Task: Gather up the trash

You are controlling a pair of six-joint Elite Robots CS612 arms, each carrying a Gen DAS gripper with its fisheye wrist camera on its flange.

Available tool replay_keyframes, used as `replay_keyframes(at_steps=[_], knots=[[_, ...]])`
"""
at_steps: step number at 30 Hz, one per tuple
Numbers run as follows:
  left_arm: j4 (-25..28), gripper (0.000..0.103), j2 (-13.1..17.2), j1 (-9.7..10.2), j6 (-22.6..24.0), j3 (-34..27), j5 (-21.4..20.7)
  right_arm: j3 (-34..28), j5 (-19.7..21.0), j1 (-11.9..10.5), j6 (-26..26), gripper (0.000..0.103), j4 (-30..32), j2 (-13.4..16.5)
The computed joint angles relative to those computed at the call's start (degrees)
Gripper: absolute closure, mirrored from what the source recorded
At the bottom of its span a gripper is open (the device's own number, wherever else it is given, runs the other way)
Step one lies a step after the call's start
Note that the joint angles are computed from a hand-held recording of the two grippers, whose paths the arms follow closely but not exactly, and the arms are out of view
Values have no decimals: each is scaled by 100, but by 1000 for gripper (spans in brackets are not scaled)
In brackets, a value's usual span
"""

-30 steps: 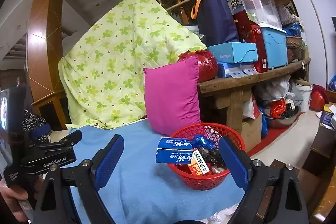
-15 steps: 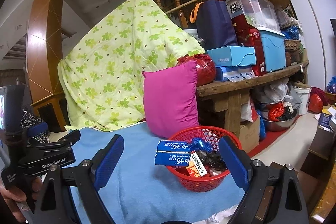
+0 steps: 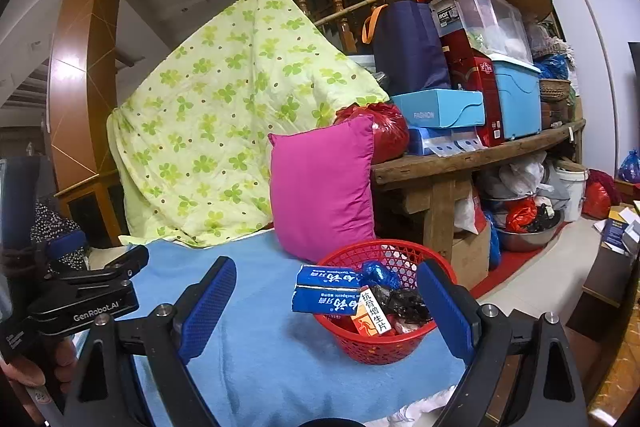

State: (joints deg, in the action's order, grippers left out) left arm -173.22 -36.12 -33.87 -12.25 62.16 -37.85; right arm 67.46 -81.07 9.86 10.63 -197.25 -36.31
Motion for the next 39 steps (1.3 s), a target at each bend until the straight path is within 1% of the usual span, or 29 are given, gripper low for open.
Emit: replay_keyframes(at_steps=[9, 21, 39], knots=[[107, 3, -17, 13, -149, 40, -58, -11, 16, -5, -7, 9, 14, 9], [174, 3, 4, 18, -162, 29, -145, 23, -125, 7, -17, 8, 21, 1], [246, 3, 23, 11, -178, 72, -182, -7, -151, -14, -4, 8, 146, 23]])
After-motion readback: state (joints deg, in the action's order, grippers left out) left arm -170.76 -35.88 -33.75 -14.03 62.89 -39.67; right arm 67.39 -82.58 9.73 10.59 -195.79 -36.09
